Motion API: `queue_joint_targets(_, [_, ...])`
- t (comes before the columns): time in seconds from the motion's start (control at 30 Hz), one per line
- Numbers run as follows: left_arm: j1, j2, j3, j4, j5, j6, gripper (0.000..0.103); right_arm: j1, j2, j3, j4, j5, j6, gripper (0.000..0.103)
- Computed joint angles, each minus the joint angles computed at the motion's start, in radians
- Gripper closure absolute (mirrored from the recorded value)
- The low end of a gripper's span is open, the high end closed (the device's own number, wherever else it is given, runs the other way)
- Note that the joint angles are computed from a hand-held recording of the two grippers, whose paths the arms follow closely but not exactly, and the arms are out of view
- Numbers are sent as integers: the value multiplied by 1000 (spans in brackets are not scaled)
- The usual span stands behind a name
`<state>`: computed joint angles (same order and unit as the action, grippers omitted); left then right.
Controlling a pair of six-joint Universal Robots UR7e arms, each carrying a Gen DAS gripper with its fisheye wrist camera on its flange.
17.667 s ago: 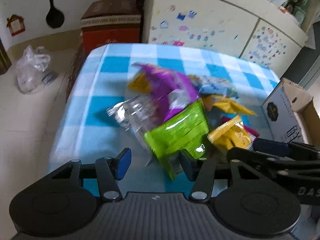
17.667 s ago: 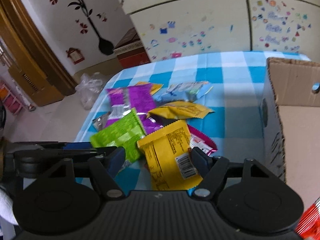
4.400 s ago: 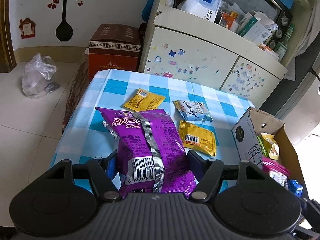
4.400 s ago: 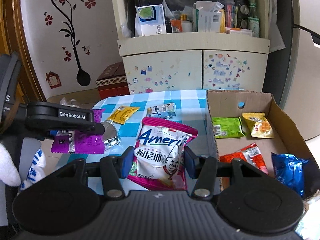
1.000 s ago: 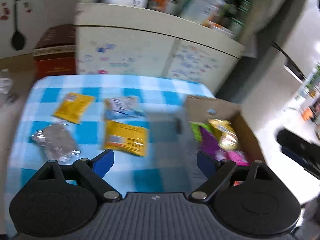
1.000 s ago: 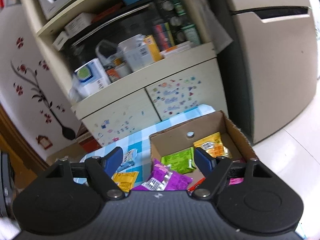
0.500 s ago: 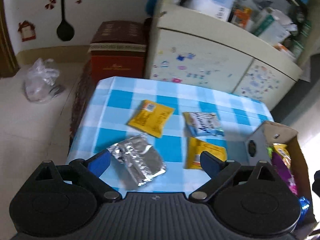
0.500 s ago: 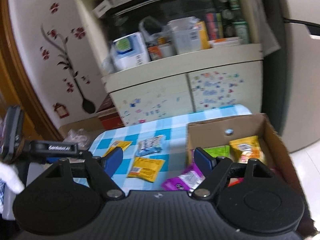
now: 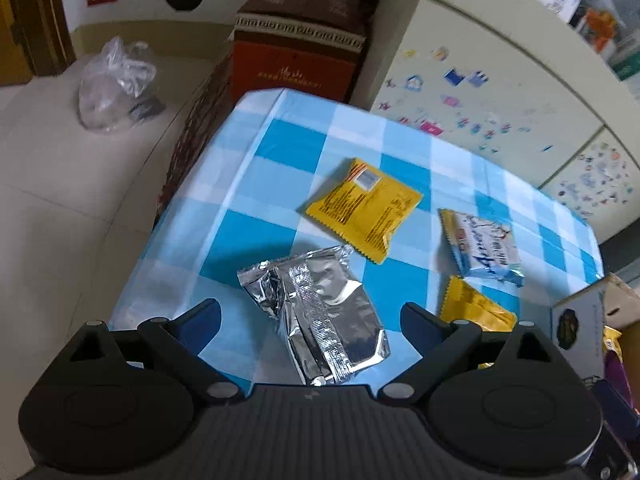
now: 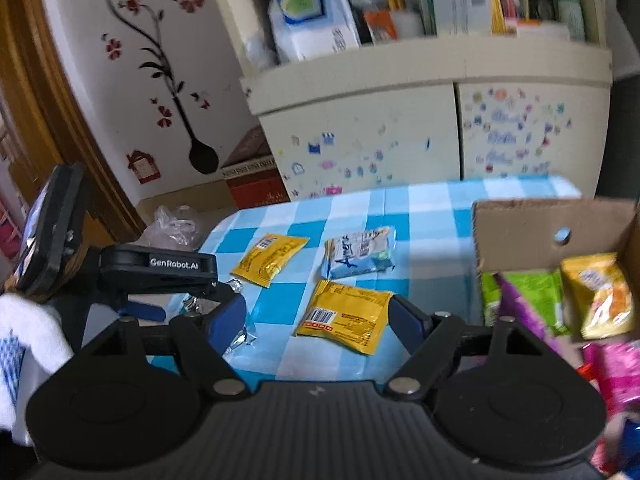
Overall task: Organize snacks
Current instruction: 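Move the left tool over the silver foil bag while the right moves over the yellow bag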
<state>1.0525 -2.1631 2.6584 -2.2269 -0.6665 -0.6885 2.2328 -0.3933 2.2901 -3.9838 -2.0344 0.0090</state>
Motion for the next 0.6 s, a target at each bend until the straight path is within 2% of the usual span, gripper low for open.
queue_joint_targets(0.13, [66,70,-7,-81,-33,11,4,-25,25,-44,11,3,61,24])
queue_joint_targets(0.27, [87,106,-1,-157,-32,45,4,-49,57,-95,23,-3,83,24])
queue_joint_targets(0.37, [82,114,2,-157,-24,55,3,-74,79,-126,45,17,102,24])
queue_joint_targets(0.5, [93,105,-5,-133,-40,59,2,-93,108,-166,53,25,75,24])
queue_joint_targets(0.6, [90,88,-11,-75,-44,51,2,-109,121,-188,54,33,70,24])
